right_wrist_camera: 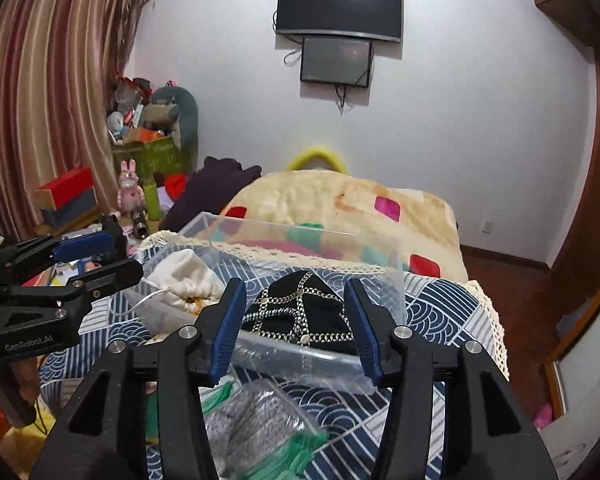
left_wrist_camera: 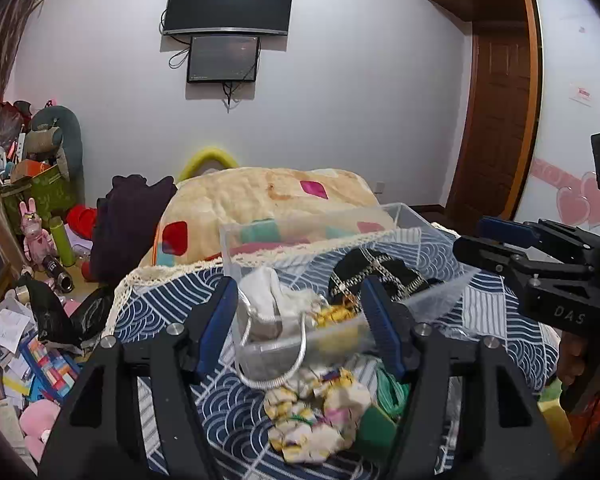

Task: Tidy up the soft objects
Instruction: 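Grasp the floral scrunchie with the left tool while the right tool grasps the silver sequin pouch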

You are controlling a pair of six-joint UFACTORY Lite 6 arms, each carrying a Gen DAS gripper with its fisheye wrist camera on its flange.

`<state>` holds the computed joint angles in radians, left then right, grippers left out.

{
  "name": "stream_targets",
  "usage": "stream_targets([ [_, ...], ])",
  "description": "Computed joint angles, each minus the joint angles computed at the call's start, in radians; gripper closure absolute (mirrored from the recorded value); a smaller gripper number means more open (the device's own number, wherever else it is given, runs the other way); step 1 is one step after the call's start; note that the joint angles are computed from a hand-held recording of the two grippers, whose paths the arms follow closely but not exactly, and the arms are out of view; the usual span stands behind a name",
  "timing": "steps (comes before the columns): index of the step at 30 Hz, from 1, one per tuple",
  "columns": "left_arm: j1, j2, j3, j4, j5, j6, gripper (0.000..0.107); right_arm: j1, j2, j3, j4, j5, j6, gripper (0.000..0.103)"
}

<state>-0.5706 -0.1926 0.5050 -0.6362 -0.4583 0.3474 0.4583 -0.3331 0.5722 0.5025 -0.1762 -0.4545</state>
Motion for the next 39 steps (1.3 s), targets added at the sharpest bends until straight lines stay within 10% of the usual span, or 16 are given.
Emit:
stream_targets([
  [14,-0.051,0.086,-0.093,0.163,0.012,-0.228,0.039,0.068,0.005,-0.188,-0.239,-0.062,0.314,0.055],
  [31,0.106,0.276,-0.119,0.392,-0.094,-0.463,0.039,0.128,0.118,-0.202,-0.112,-0.137,0.220,0.049],
  [39,0.064,0.351,-0.105,0.417,-0.144,-0.469,0.063,0.105,0.112,-0.224,-0.207,-0.150,0.314,0.070],
])
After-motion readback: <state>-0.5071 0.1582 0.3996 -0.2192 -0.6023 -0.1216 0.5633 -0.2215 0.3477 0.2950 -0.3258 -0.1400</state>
